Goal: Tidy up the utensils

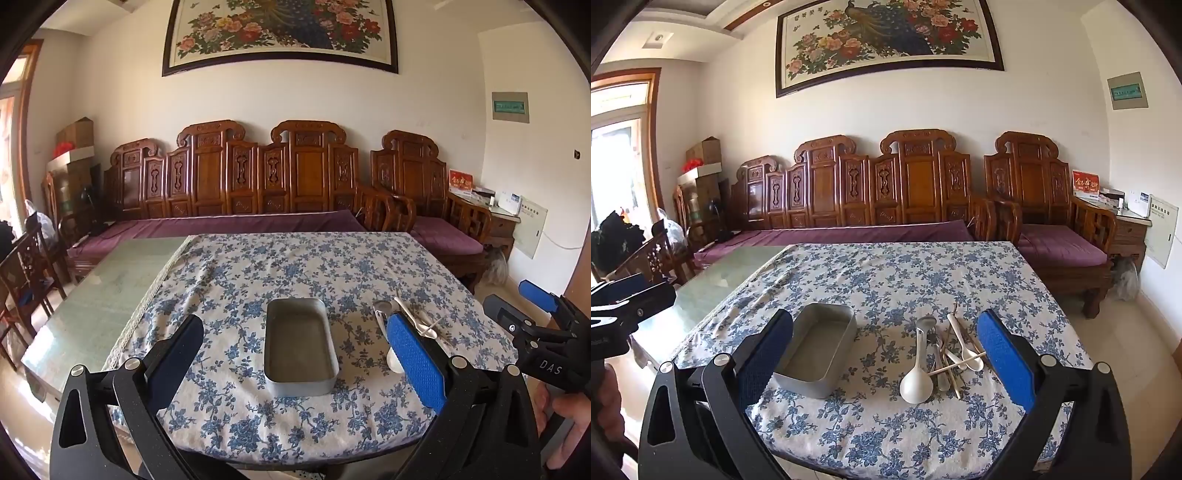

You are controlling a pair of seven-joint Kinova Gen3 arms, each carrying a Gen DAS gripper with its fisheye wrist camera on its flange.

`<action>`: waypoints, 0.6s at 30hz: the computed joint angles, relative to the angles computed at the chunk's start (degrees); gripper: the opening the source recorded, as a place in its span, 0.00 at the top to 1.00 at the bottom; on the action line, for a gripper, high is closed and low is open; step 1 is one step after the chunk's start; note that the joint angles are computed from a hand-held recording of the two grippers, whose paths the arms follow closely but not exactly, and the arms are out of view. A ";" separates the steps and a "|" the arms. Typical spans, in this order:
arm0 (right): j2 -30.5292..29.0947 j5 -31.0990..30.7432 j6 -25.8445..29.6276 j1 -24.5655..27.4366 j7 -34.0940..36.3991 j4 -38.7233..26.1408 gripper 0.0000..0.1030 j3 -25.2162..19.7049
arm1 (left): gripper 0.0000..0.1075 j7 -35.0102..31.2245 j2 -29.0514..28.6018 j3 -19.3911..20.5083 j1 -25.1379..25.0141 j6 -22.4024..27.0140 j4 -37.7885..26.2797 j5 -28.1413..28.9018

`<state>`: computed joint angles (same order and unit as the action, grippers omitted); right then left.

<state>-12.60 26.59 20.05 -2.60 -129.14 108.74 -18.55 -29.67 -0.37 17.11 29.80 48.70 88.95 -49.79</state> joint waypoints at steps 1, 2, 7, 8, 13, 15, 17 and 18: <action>-0.03 0.01 0.05 -0.01 -0.03 -0.02 0.02 0.00 | 0.10 -0.04 0.01 0.01 0.02 0.04 -0.12 0.02; -0.05 0.03 -0.01 0.02 -0.07 0.00 0.02 0.02 | 0.10 0.03 -0.02 0.05 0.07 0.05 -0.10 -0.07; -0.07 -0.10 0.07 -0.11 0.08 -0.10 0.03 0.14 | 0.10 0.37 -0.27 0.27 0.10 -0.03 0.04 -0.61; -0.10 -0.16 0.00 -0.14 0.09 -0.03 0.03 0.18 | 0.10 0.46 -0.36 0.38 0.16 0.11 -0.02 -0.67; 0.22 -0.02 0.46 -0.20 -0.06 -0.82 0.03 -0.06 | 0.10 0.41 -0.38 0.49 0.12 0.08 -0.18 -0.69; 0.09 -0.40 0.27 -0.64 0.45 -0.57 0.03 0.63 | 0.10 0.56 -0.48 0.55 0.10 -0.04 0.00 -0.85; 0.11 -0.29 0.28 -0.45 0.36 -0.60 0.03 0.40 | 0.10 0.75 -0.57 0.73 0.16 0.15 0.00 -1.02; -0.07 -0.54 0.08 -0.63 0.60 -0.34 0.03 0.74 | 0.10 0.67 -0.51 0.76 0.15 0.24 -0.14 -0.99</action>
<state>-12.67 26.05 20.13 -3.23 -128.54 108.39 -17.81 -28.99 -0.88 17.87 29.95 48.94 88.81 -50.78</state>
